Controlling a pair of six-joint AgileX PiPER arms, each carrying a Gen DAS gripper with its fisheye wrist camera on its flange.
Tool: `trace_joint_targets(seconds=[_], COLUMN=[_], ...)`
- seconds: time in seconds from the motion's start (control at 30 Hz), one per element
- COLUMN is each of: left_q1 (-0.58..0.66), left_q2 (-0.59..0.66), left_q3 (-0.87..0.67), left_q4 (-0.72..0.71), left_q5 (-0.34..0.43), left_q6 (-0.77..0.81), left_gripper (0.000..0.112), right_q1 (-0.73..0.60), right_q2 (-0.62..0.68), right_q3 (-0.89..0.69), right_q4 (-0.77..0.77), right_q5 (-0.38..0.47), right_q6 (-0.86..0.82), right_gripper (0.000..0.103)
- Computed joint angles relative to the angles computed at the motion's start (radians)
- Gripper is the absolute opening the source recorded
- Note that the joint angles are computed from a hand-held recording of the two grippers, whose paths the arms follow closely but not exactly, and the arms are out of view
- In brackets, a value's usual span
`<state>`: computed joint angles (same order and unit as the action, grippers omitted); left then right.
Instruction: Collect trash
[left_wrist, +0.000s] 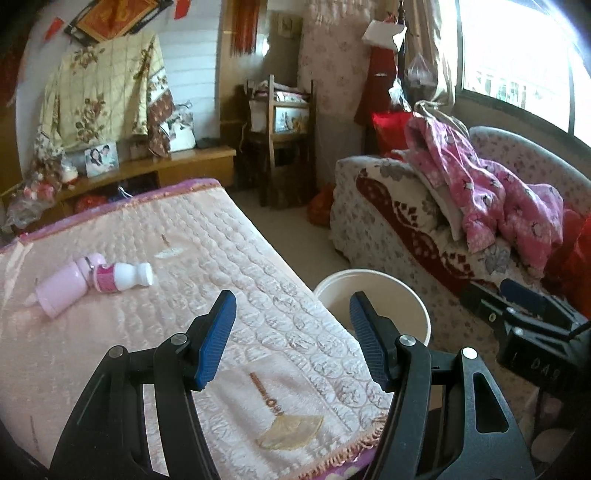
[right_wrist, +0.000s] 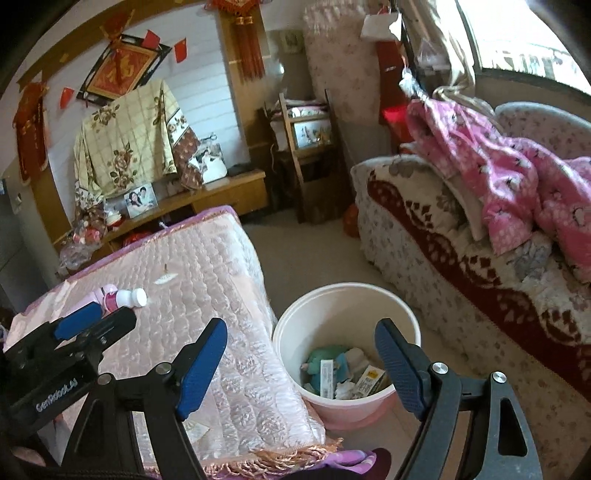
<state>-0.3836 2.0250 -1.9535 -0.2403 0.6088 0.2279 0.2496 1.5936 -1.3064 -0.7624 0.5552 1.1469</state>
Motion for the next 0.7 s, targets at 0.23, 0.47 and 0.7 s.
trace_joint_targets(seconds=[0.23, 0.47, 0.7], left_q1=[0.024, 0.039, 0.038], left_q2=[-0.105, -0.151, -0.166], left_q3=[0.138, 0.191, 0.211], left_q4=[-0.028, -0.077, -0.083], left_q5=[-0.088, -0.125, -0.132], left_q6=[0.049, 0.09, 0.093], left_gripper=[0.063, 0.063, 0.063], right_q1=[0.102, 0.148, 0.177], right_q2=[-0.044, -0.063, -0.076], right_q3=[-0.011, -0.004, 0.008], right_q4=[-0.178, -0.255, -0.286], right_q5=[0.12, 0.161, 0.178], right_q6=[0.144, 0.19, 0.22], right_gripper=[0.089, 0.09, 0.09])
